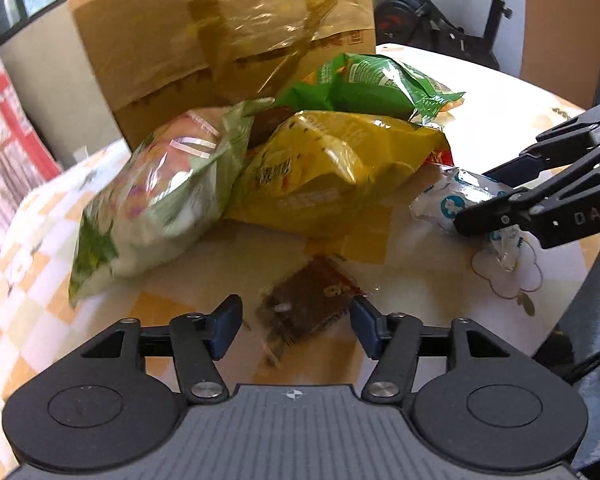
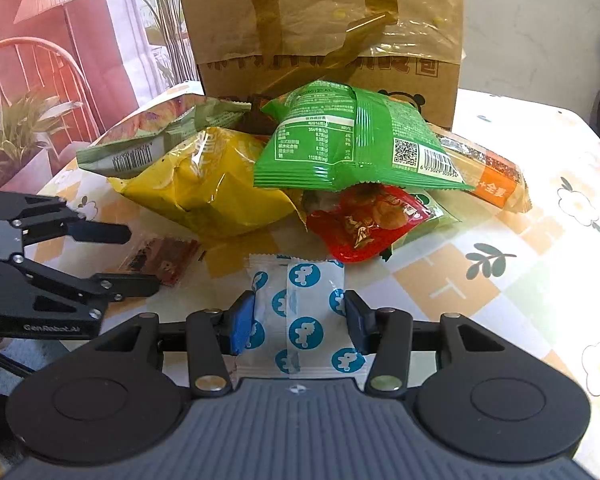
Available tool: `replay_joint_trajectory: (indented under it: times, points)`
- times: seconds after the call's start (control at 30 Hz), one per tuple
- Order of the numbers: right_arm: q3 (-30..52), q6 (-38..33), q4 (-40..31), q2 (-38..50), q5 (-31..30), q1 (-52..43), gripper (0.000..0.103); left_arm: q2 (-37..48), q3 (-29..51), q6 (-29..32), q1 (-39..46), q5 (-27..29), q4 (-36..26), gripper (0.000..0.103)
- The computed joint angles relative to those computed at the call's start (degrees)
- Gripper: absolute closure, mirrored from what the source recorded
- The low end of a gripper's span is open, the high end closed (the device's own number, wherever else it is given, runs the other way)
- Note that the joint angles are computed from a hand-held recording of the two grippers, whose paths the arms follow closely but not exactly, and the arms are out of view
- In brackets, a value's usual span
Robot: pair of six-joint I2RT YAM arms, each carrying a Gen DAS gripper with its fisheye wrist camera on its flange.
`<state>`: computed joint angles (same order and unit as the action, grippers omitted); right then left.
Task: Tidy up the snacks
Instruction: 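Grasp the blue-white panda packet with the right tool while the left tool grasps the brown jerky packet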
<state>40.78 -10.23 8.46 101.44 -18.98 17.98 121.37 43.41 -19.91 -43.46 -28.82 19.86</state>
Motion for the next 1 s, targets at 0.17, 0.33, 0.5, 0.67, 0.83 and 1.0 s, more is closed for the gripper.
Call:
replay_joint_trajectory:
  times: [0.17, 0.33, 0.5, 0.67, 0.83, 1.0]
  points:
    - [-0.2, 0.1, 0.5, 0.2, -0.7, -0.3, 0.054, 1.7, 2.6, 6.2, 2.3, 2.2, 1.9, 0.033]
    - [-0.2, 0.2, 0.4, 0.2, -0.9, -0.4, 0.054, 2.0, 2.2, 4.6, 7.8, 11.9, 5.1, 0.031]
    - [-0.1, 0.3, 0.3, 0.5, -1.3, -0.5, 0.054, 2.3, -1.1, 3.1, 9.5, 13.3, 10.3, 0.032]
    - [0.1, 0.4, 0.2, 0.6, -1.2, -0.4, 0.054, 0.5, 0.0, -4.3, 7.9, 9.9, 3.9, 0.044]
    - [0.2, 0.2, 0.0, 0.6, -0.9, -0.3, 0.054, 0.6, 2.5, -10.7, 5.6, 6.1, -1.6, 0.044]
    - [0.4, 0.3, -0.2, 0.7, -1.3, -0.5, 0.054, 0.1, 1.9, -9.9, 4.5, 6.2, -1.5, 0.044]
